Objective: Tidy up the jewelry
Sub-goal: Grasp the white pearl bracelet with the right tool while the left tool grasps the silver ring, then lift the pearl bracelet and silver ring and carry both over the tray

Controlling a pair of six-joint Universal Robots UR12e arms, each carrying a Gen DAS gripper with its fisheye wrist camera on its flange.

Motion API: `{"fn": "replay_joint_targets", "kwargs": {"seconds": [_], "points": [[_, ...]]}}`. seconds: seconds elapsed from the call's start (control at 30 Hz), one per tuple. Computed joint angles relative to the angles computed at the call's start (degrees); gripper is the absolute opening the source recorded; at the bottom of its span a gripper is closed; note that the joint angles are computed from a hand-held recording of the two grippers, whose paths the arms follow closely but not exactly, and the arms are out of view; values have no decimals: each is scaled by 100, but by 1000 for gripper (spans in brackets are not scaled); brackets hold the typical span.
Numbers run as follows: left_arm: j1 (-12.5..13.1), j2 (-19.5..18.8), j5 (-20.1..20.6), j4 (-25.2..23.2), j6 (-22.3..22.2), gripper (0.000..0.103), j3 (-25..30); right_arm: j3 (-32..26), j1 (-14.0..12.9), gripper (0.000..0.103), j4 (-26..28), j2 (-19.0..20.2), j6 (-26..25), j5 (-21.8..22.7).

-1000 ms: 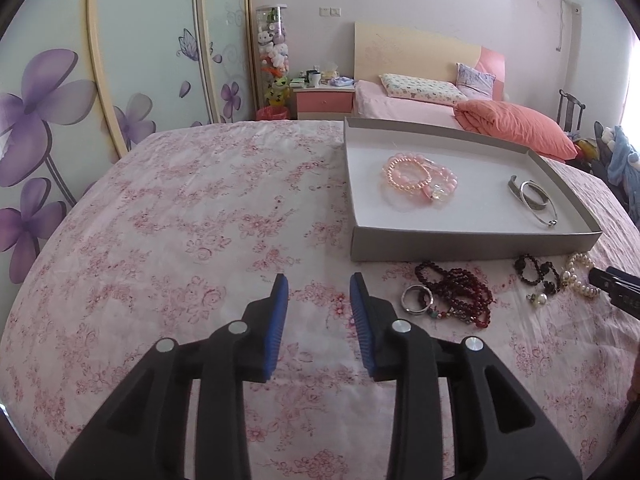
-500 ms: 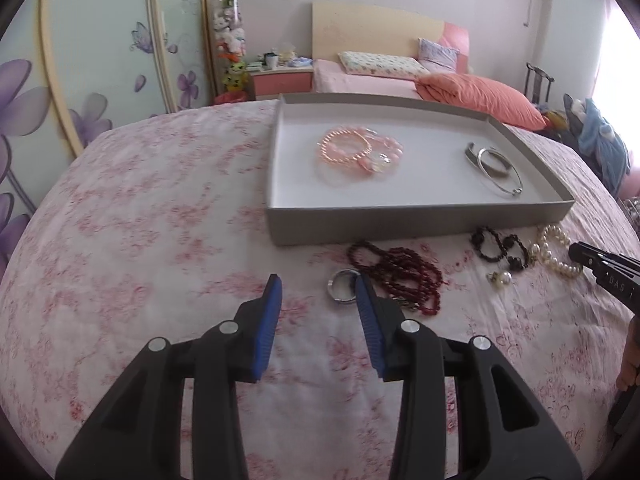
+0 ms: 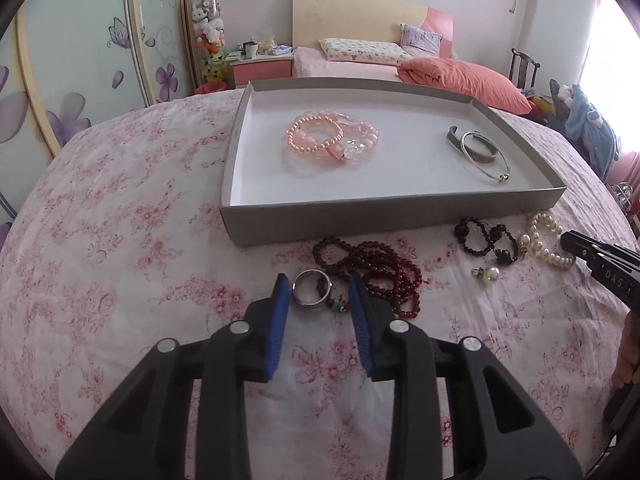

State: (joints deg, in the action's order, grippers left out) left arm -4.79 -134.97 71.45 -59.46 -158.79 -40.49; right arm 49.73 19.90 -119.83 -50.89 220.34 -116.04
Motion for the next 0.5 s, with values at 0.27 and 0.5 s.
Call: {"fn": "replay_joint_targets", "kwargs": {"seconds": [0.27, 0.5], "points": [[17, -17, 18, 69, -120, 22, 19, 2, -1, 11, -9, -1, 3, 8], [89, 151, 206, 385, -172, 22, -254, -7, 3, 11, -34, 3, -95, 51]]}}
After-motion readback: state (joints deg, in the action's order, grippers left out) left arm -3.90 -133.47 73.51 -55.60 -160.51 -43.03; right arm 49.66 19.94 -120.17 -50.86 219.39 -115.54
